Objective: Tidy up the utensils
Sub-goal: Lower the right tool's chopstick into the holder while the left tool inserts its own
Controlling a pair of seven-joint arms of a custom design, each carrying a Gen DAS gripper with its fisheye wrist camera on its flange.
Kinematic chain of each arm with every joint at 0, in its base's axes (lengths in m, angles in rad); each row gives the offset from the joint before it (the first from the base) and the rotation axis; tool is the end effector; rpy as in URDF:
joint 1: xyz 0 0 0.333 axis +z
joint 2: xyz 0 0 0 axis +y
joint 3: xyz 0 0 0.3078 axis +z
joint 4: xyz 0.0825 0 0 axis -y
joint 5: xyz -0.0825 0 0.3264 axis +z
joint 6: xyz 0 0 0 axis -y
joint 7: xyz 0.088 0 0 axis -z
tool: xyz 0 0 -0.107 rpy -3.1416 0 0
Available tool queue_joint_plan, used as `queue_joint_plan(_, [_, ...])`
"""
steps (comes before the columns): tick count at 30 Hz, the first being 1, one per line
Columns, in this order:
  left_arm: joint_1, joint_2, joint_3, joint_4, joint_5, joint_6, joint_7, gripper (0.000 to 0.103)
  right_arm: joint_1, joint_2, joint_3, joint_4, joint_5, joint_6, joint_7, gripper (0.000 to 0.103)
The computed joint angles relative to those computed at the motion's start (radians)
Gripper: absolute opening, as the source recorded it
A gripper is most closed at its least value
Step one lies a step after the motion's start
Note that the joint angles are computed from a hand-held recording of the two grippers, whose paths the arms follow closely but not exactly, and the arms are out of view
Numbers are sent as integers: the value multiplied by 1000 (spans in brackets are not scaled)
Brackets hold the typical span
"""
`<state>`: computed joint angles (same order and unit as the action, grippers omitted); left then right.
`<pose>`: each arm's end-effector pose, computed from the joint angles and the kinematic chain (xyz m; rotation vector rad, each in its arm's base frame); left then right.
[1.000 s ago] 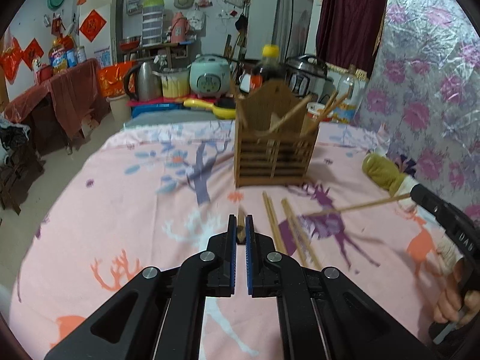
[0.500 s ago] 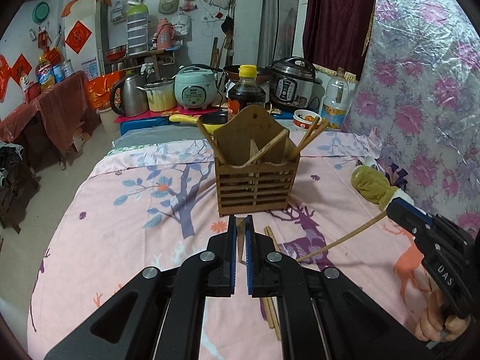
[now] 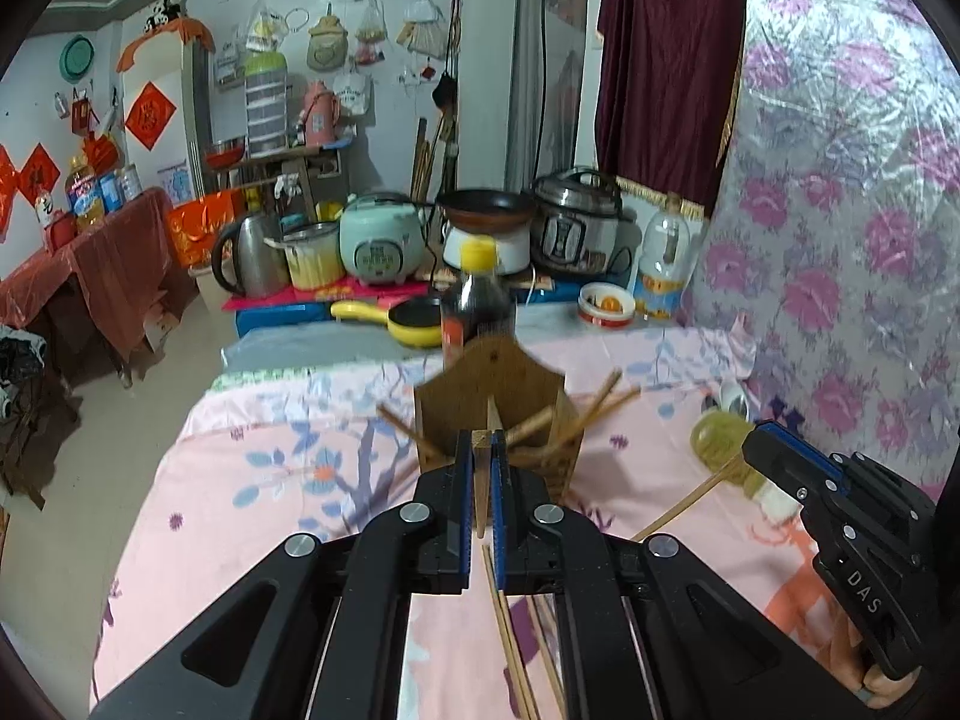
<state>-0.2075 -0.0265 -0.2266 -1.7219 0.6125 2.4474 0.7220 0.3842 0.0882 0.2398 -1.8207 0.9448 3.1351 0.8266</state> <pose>0.4948 -0.2310 0.6659 -1.7462 1.5980 -0.8103 0.5014 0.2659 0.6143 -1.6224 1.0622 -0.4770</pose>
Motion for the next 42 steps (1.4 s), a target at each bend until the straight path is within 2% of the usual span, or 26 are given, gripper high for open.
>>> queue_joint_plan(6, [-8, 69, 14, 144, 61, -32, -6, 6, -3, 75, 9, 121, -117, 50, 99, 6])
queue_joint_plan(8, [-15, 92, 25, 177, 81, -32, -15, 6, 17, 105, -13, 153, -201, 68, 179, 6])
queue_joint_plan(16, [-39, 174, 79, 189, 177, 36, -113, 6, 69, 254, -60, 290, -367, 181, 356, 6])
queue_joint_plan(18, [-50, 178, 95, 178, 241, 54, -165, 6, 124, 290, -128, 318, -399, 199, 396, 6])
queue_joint_plan(20, [-45, 181, 97, 177, 236, 77, -163, 6, 160, 310, -174, 325, -425, 216, 425, 6])
queue_joint_plan(25, [-62, 215, 108, 242, 273, 67, -154, 6, 134, 328, -149, 320, -492, 265, 484, 6])
queue_joint_plan(30, [-66, 262, 125, 286, 249, 71, -149, 6, 151, 360, -184, 354, -541, 281, 553, 6])
queue_joint_plan(36, [-45, 278, 142, 221, 171, 119, -148, 6, 25, 388, -42, 339, -672, 367, 669, 6])
queue_joint_plan(38, [-38, 273, 147, 191, 154, 151, -156, 6, 0, 401, -18, 337, -717, 402, 709, 6])
queue_joint_plan(40, [-34, 272, 152, 161, 147, 181, -172, 6, 7, 418, -31, 349, -746, 415, 731, 6])
queue_joint_plan(42, [-27, 275, 153, 136, 131, 202, -172, 6, 91, 438, -131, 368, -704, 435, 708, 7])
